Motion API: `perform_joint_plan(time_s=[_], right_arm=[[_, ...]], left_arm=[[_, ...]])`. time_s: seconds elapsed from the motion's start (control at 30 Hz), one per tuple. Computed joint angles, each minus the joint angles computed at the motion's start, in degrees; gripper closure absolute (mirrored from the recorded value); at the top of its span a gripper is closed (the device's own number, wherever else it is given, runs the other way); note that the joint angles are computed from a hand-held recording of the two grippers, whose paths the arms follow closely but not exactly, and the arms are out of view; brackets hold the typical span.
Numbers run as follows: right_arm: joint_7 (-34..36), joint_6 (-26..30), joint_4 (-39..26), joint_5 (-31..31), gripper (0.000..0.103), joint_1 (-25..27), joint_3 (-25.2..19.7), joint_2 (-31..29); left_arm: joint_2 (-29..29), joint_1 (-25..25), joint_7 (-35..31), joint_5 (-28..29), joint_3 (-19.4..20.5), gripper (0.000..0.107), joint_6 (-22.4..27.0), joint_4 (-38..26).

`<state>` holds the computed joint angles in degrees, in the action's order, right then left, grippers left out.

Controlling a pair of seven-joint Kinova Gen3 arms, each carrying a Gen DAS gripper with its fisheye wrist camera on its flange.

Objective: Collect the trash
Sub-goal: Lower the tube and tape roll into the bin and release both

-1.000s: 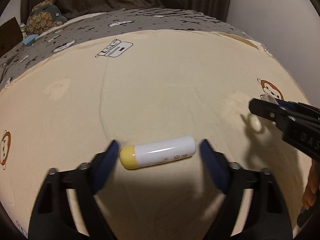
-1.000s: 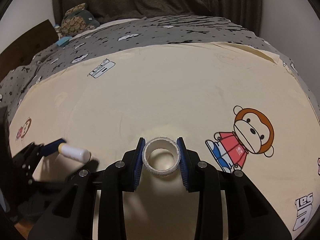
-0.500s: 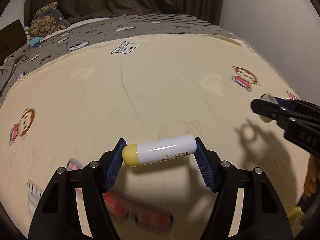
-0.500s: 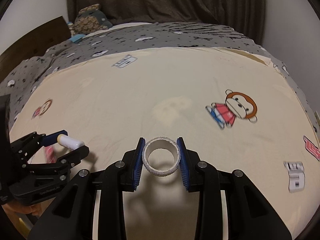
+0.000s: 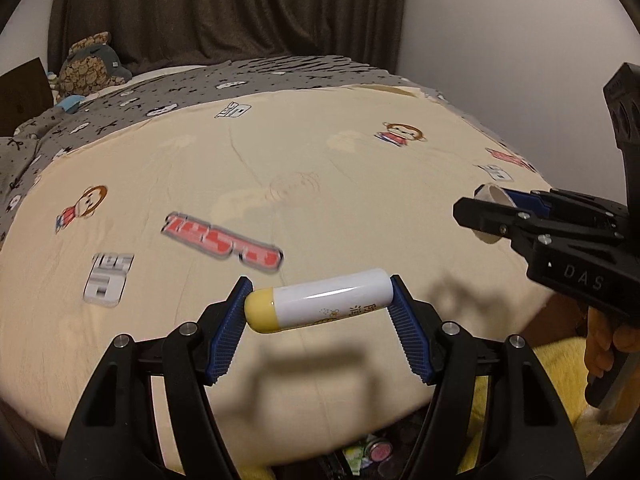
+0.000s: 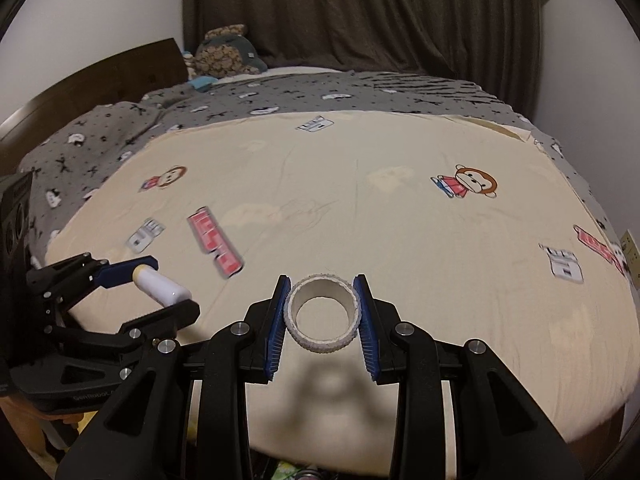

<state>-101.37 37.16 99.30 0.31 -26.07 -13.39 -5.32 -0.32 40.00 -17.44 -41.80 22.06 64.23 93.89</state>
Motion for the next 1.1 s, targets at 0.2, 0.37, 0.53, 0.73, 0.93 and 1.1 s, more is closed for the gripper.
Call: perform_joint_plan(time_s=[0.2, 0.37, 0.53, 0.73, 0.93, 1.1], right_arm=[[-3.8, -0.9, 7.1, 0.7, 0.070, -0.2, -2.5, -5.8], [-4.6, -1.8, 13.9, -3.2, 0.070, -1.2, -2.9, -8.8], [-6.9, -2.2, 18.8, -4.3, 0.070, -1.4, -4.4, -8.8], [-11.4, -2.1, 22.0, -2.5, 0.070, -1.9, -5.8, -5.3], [-9.8, -1.6, 22.5, -5.7, 0.070, -4.9, -3.7, 0.3], [-11.6, -0.8, 22.2, -5.4, 0.069, -6.3, -3.3, 3.6]], left_arm=[[-2.0, 4.1, 9.5, -1.9, 5.0, 0.043, 3.8, 4.2], [-1.9, 6.8, 15.6, -1.2, 7.1, 0.043, 3.7, 7.9], [0.0, 9.2, 19.3, 1.2, 7.0, 0.042, 0.5, 11.4], [2.8, 9.9, 16.5, 7.2, 3.6, 0.043, -6.6, 14.5], [5.5, 8.8, 10.7, 14.7, 0.3, 0.043, -15.1, 17.8], [7.2, 7.0, 2.8, 22.0, -1.9, 0.042, -20.6, 19.7]])
